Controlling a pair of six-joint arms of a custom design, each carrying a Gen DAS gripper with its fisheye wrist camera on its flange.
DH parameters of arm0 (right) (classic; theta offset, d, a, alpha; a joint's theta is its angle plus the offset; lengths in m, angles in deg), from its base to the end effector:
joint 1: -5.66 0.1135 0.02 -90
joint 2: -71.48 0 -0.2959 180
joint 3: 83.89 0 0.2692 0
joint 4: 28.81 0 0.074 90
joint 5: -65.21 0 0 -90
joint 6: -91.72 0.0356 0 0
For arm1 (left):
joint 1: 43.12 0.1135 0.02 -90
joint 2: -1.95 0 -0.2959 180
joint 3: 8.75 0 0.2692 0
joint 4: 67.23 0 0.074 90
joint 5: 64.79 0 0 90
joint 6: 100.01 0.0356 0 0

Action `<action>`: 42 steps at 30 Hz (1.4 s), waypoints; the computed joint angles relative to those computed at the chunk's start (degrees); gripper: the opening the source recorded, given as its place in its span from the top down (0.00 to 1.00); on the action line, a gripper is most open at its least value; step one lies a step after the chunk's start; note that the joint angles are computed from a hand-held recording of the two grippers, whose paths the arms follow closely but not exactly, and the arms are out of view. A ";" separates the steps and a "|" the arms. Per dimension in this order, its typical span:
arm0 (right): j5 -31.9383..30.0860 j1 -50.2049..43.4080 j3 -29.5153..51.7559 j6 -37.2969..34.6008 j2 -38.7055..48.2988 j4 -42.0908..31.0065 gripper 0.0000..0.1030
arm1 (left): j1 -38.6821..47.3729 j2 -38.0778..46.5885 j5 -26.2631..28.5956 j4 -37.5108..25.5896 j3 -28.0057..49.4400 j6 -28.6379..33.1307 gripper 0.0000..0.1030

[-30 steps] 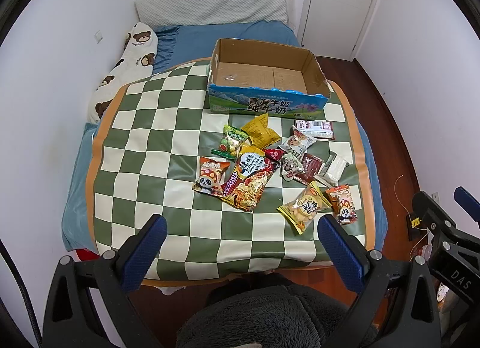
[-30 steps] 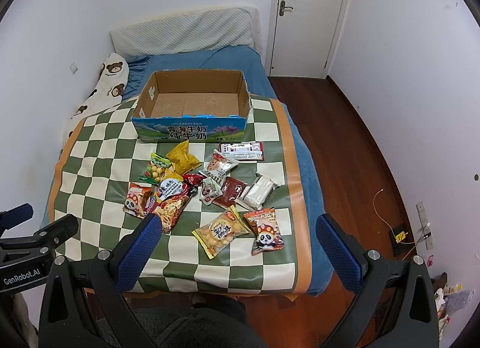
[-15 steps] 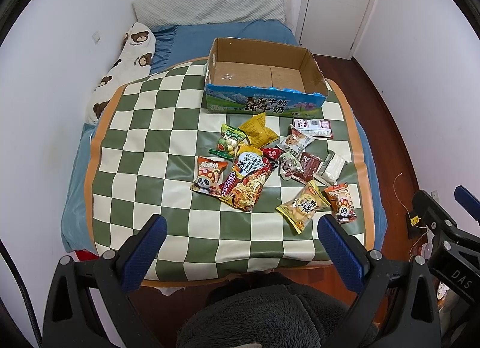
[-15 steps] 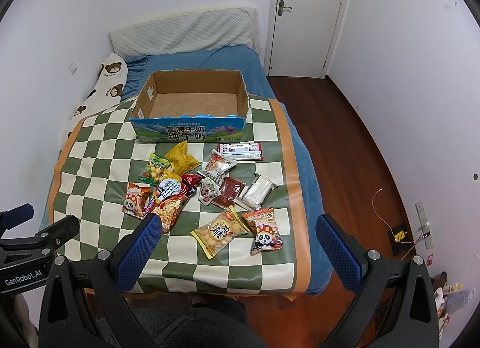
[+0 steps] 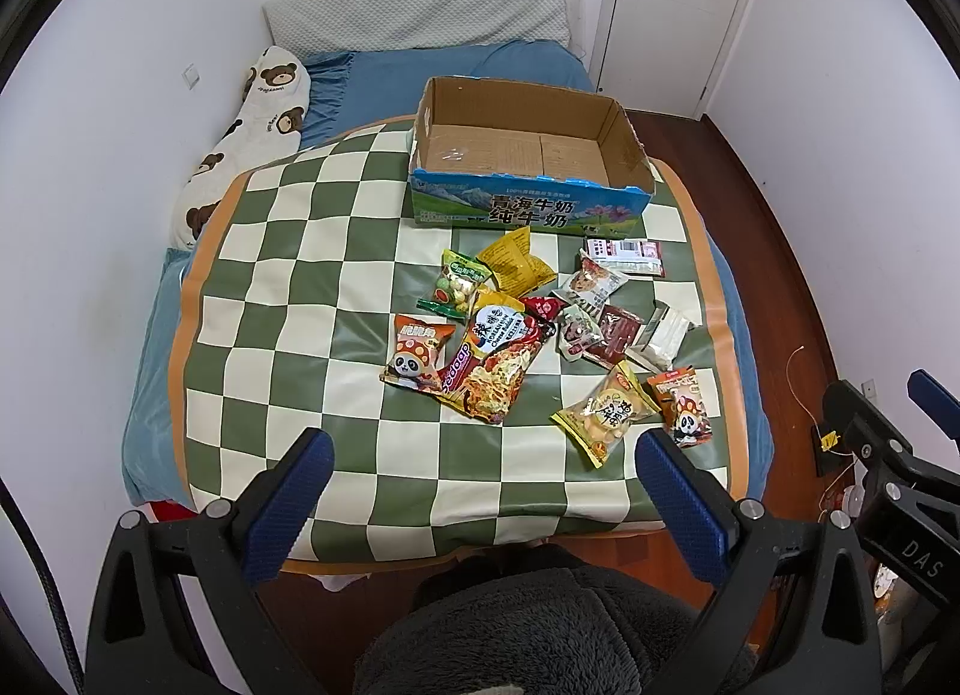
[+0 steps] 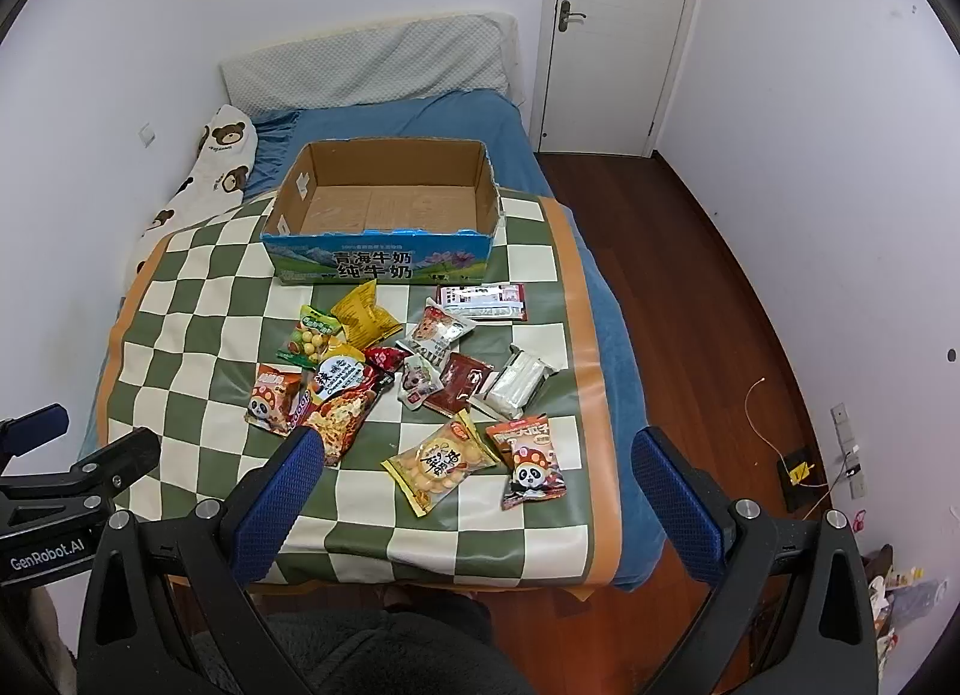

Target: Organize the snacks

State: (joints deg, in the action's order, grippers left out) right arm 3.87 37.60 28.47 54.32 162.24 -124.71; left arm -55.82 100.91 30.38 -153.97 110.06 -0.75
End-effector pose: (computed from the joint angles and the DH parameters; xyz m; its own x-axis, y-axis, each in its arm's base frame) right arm 0.2659 0.1456 0.4072 -0.7775 0.3368 -0.5312 0.4339 0.8986 -0.0655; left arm 0.3527 -0.0828 0.3965 -0.8448 0.3547 -0.4007 0.3945 0.9187 -0.0186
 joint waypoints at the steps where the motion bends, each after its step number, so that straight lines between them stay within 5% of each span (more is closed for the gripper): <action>1: -0.08 0.00 -0.06 0.02 -0.06 -0.02 0.00 | -0.15 0.18 -0.08 -0.11 0.31 0.04 0.00; 15: -1.21 -0.79 -2.27 0.17 -0.33 1.85 0.00 | -0.37 0.34 -0.97 2.35 -1.40 -0.48 0.00; 24: -14.29 -13.13 -20.63 -4.49 1.70 20.57 0.00 | -2.13 12.03 -9.51 17.22 -6.61 4.52 0.00; 32: -32.03 -23.99 -33.06 -2.03 15.01 41.71 0.00 | -4.31 34.91 -12.66 14.37 8.18 10.03 0.00; 42: -43.09 -26.15 -26.95 4.81 35.97 50.73 0.08 | -8.89 57.87 -14.00 0.97 35.09 18.41 0.00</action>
